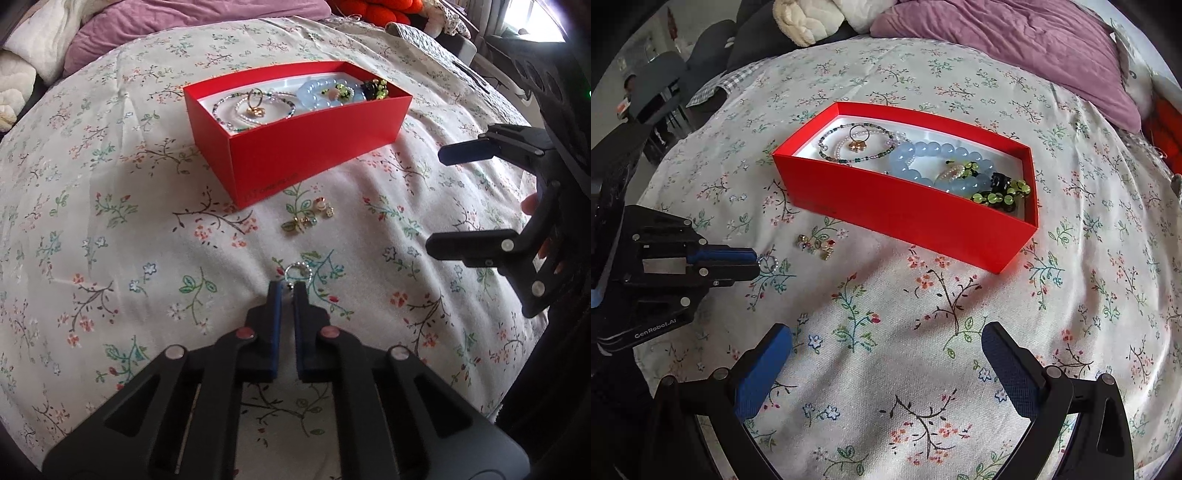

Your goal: Organize jewelry

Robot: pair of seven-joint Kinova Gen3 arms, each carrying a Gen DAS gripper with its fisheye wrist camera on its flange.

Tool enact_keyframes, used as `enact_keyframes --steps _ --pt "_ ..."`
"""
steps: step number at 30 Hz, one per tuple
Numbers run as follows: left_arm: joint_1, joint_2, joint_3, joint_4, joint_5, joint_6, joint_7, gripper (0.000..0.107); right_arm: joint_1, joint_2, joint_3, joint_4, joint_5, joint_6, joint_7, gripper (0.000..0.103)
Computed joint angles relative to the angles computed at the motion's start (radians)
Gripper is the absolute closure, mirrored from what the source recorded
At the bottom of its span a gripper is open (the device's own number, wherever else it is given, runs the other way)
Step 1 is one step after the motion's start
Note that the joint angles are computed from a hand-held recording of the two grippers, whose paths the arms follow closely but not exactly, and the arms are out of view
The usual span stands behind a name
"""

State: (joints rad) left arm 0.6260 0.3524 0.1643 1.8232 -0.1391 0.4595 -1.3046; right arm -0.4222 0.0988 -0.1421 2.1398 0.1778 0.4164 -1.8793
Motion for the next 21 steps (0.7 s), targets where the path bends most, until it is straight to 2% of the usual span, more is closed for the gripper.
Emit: enact_keyframes --steps 6,8,10,11,16,21 --pt "-0.07 -0.036 0.054 0.045 0.068 -0.014 -0.089 0.1 0.057 -0.04 -0.014 0.027 -0.121 -0.013 0.182 0.0" --pt "-0.067 -0.042 0.051 0.057 0.076 -0.027 -0.101 0.094 0.078 -0.056 -0.011 0.04 -0.177 -0.015 0.245 0.0" --pt "-0.056 -0.039 0.043 0.065 0.08 -0.047 -0.093 0.079 0.091 -0.069 -0.005 0.055 -0.211 -0.024 0.281 0.0" --pt "-0.051 -0.032 0.041 0.063 0.082 -0.051 -0.092 0.077 0.097 -0.073 -0.001 0.06 -0.226 -0.025 0.3 0.0" --pt "-0.011 0.007 0.02 0.018 0.056 -0.037 -0.067 0.076 0.114 -0.082 0.006 0.073 -0.286 -0.036 0.372 0.0" --pt "0.022 0.032 -0.005 -0.014 0.032 -0.023 -0.034 0.076 0.113 -0.065 0.007 0.063 -0.271 -0.029 0.354 0.0"
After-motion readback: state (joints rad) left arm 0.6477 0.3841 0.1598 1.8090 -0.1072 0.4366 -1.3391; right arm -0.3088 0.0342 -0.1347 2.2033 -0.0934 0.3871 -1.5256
